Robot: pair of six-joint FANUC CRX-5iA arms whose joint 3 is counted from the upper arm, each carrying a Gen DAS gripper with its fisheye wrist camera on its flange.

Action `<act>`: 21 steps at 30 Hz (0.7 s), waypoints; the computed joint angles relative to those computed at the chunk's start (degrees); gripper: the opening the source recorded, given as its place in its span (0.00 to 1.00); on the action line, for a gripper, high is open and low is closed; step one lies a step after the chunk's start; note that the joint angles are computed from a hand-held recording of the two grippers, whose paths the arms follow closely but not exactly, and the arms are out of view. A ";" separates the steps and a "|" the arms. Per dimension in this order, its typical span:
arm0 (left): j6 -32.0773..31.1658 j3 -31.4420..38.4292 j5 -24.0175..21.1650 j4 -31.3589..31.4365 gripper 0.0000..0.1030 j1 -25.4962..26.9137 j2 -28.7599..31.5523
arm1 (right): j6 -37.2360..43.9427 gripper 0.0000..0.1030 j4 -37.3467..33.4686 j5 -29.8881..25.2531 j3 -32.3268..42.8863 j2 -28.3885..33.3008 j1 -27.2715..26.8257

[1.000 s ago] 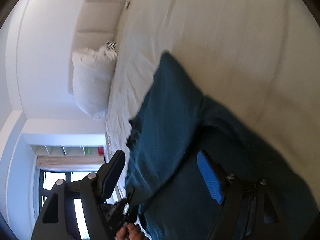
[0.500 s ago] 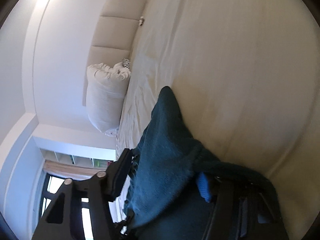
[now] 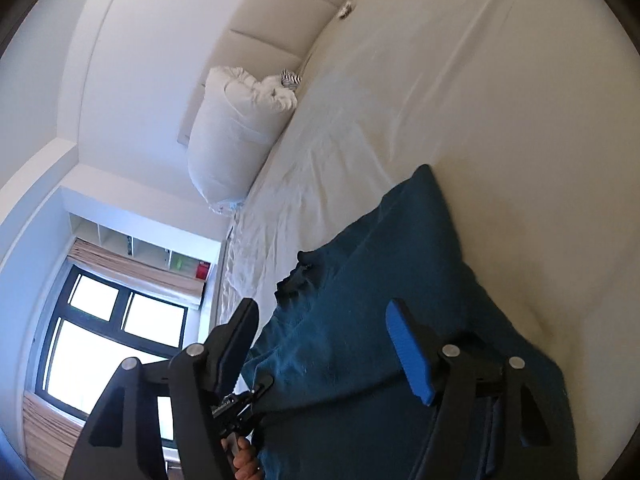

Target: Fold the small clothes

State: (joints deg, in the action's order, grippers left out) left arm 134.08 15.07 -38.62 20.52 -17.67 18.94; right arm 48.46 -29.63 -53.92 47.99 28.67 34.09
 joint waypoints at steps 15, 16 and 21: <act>13.39 29.84 -34.93 -31.83 0.13 -6.47 5.92 | 4.12 0.72 -7.26 -0.74 5.71 5.23 -5.85; 10.80 30.38 -32.40 -30.96 0.13 -6.68 6.32 | 4.59 0.72 -8.40 -1.83 8.17 6.79 -6.09; -2.71 40.19 -28.81 -23.59 0.13 -6.80 16.28 | 1.64 0.73 -11.00 -10.41 21.34 16.83 -7.13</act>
